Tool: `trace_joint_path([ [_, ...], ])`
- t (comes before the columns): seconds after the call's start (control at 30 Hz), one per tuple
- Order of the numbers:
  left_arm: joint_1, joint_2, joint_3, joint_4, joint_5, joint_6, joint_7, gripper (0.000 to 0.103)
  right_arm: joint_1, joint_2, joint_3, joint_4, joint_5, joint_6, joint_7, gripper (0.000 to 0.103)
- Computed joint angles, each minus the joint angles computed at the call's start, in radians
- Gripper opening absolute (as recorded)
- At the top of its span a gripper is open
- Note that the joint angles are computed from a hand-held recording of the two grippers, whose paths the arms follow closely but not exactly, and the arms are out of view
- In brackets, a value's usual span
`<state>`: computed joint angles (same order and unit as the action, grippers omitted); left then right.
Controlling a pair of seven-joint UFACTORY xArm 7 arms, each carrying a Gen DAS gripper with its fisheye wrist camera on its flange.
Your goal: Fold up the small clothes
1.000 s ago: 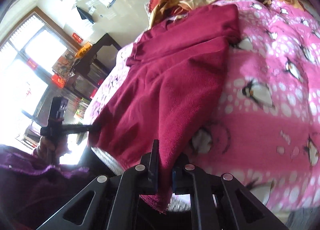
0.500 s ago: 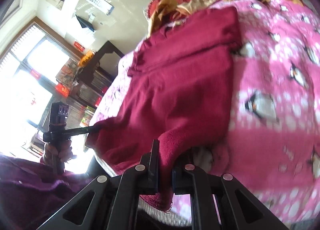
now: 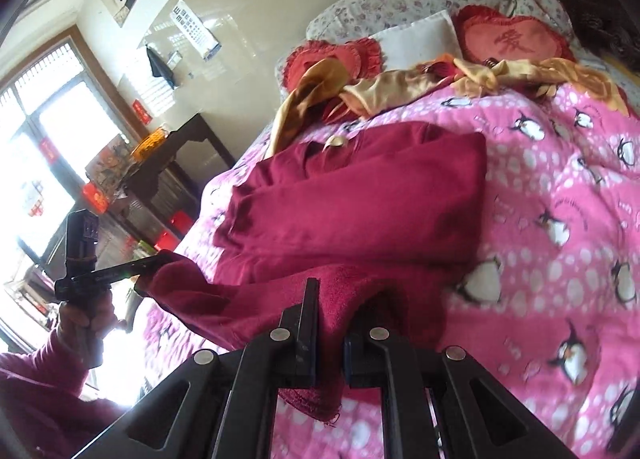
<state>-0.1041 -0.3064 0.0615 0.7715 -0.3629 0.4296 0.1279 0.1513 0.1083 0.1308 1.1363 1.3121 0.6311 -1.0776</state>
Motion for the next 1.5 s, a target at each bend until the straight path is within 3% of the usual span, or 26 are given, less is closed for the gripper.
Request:
trace_joint_path([
  [0.33, 0.052, 0.230, -0.038, 0.210, 0.076, -0.044, -0.055, 0.007, -0.027, 0.216, 0.047, 0.266, -0.128, -0.073, 0.154, 0.008],
  [0.77, 0.106, 0.534, -0.063, 0.525, 0.219, 0.006, -0.200, 0.007, -0.045, 0.567, 0.113, 0.714, -0.439, -0.080, 0.464, 0.008],
  [0.9, 0.145, 0.589, -0.097, 0.582, 0.154, 0.017, -0.166, 0.007, -0.050, 0.662, 0.136, 0.835, -0.517, -0.059, 0.546, 0.008],
  [1.03, 0.208, 0.611, -0.146, 0.631, 0.011, 0.069, -0.066, 0.009, -0.117, 0.766, 0.216, 0.975, -0.520, 0.062, 0.602, 0.013],
  [1.1, 0.224, 0.601, -0.154, 0.639, -0.037, 0.096, -0.016, 0.013, -0.153, 0.760, 0.247, 0.967, -0.489, 0.083, 0.592, 0.020],
  [1.17, 0.211, 0.579, -0.138, 0.626, -0.032, 0.078, -0.011, 0.029, -0.168, 0.709, 0.251, 0.904, -0.472, 0.050, 0.560, 0.029],
  [1.2, 0.202, 0.560, -0.128, 0.606, -0.023, 0.049, -0.016, 0.045, -0.180, 0.681, 0.257, 0.867, -0.452, 0.027, 0.537, 0.031],
  [1.23, 0.205, 0.542, -0.129, 0.588, -0.041, 0.026, -0.002, 0.051, -0.194, 0.658, 0.266, 0.837, -0.426, 0.010, 0.515, 0.032],
  [1.33, 0.219, 0.493, -0.134, 0.553, -0.117, 0.022, 0.061, 0.052, -0.219, 0.588, 0.268, 0.753, -0.364, -0.022, 0.472, 0.032],
  [1.5, 0.191, 0.396, -0.109, 0.446, -0.138, -0.027, 0.113, 0.052, -0.237, 0.448, 0.275, 0.570, -0.230, -0.093, 0.285, 0.032],
])
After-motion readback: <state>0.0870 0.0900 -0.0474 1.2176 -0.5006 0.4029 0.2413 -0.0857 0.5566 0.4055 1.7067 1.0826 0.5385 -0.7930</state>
